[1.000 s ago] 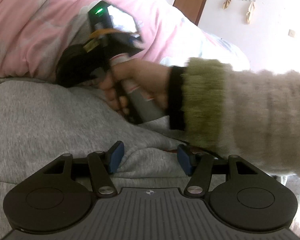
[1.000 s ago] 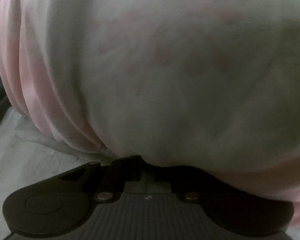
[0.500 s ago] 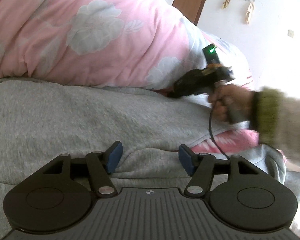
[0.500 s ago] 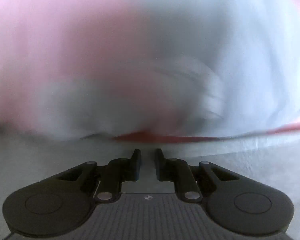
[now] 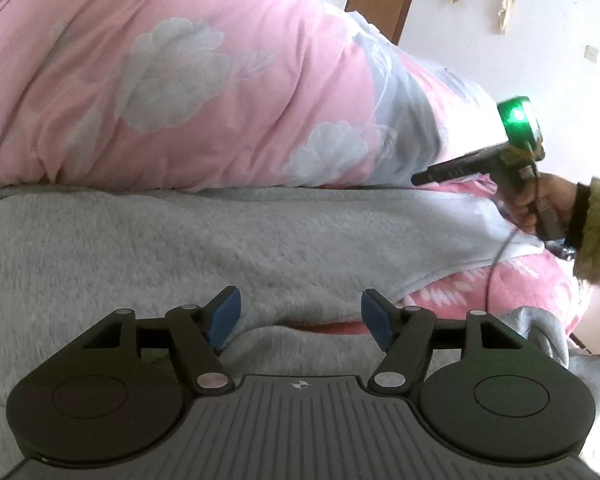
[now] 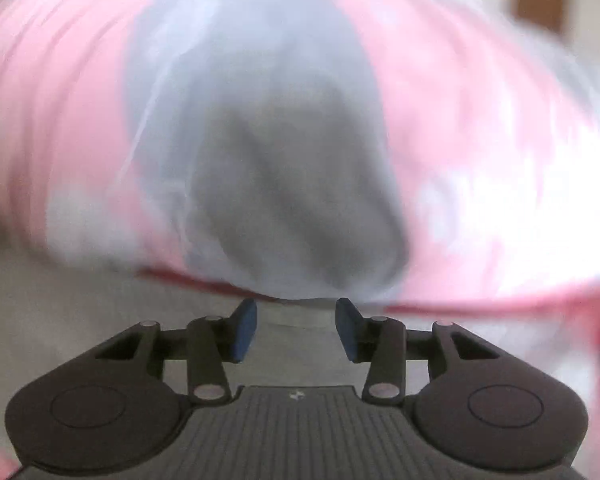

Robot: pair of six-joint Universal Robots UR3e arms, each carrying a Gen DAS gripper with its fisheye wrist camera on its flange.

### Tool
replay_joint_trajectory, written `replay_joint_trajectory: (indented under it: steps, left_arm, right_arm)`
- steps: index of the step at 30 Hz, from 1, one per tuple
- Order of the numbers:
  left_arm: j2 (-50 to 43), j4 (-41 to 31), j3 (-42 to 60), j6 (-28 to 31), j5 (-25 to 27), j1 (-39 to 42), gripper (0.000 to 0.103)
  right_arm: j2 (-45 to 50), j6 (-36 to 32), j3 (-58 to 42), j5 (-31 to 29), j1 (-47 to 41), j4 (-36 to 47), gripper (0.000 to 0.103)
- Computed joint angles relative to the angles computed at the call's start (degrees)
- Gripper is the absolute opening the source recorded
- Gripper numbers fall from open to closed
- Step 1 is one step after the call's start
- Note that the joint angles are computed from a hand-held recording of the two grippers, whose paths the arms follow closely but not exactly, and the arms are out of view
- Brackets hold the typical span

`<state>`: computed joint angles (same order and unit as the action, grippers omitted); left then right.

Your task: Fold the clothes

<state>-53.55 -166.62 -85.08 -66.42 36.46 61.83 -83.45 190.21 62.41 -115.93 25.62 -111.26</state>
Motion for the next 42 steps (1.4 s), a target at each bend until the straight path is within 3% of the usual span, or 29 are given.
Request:
replay_joint_trajectory:
  steps: [3,5,10,15,17,19,21,23,28,31,36,42]
  left_arm:
    - [1.3,2.34,-0.76,-4.36,-1.17,-0.66,0.067]
    - [2.24,3.27,-1.38,-6.79,-1.53,-0.73,0.067]
    - [3.59,5.88,-1.94,-9.1,-1.02,-2.56,0.067]
    - [4.5,22.69,-7.1,-23.31,-3.56,-12.2,0.067]
    - [4.58,27.92,-8.7,-27.88,-4.47,-15.13,0.067]
    - [5.06,32.4,-10.41,-31.6,-5.34,-17.45,0.067]
    - [5.33,38.14,-12.56,-36.02,-5.75,-20.04,0.067]
    - [5.61,46.08,-15.24,-41.7,-5.44,-22.92,0.067]
    - [5.07,64.26,-20.69,-54.2,-3.82,-29.02,0.067]
    - [3.67,74.86,-23.63,-60.96,-2.24,-32.72,0.067]
    - [0.0,90.01,-26.78,-69.86,1.44,-38.58,0.067]
    - [-2.14,95.89,-27.91,-73.39,3.15,-41.53,0.067]
  right_arm:
    - [0.77,-15.51,-0.2,5.07,-0.9,-0.25,0.05]
    - [2.54,-21.79,-1.8,9.72,-3.8,1.05,0.05]
    - [4.61,-27.93,-3.18,19.99,-9.47,3.71,0.05]
    - [5.86,-30.31,-8.05,32.72,-17.31,12.96,0.052]
    - [9.16,-30.43,-16.05,35.31,-18.81,21.25,0.051]
    - [11.34,-30.14,-20.92,34.16,-17.92,25.16,0.049]
    - [9.97,-28.38,-17.9,29.97,-15.0,21.5,0.039]
    - [8.15,-26.79,-13.65,24.68,-11.31,16.65,0.009]
    - [5.68,-24.45,-5.09,9.76,-1.17,5.69,0.004]
    - [5.07,-24.66,-1.26,4.15,2.27,-0.19,0.003]
    - [7.12,-30.01,2.73,-6.39,8.52,-7.31,0.002]
    - [8.87,-32.69,8.49,-12.2,11.81,-14.84,0.0]
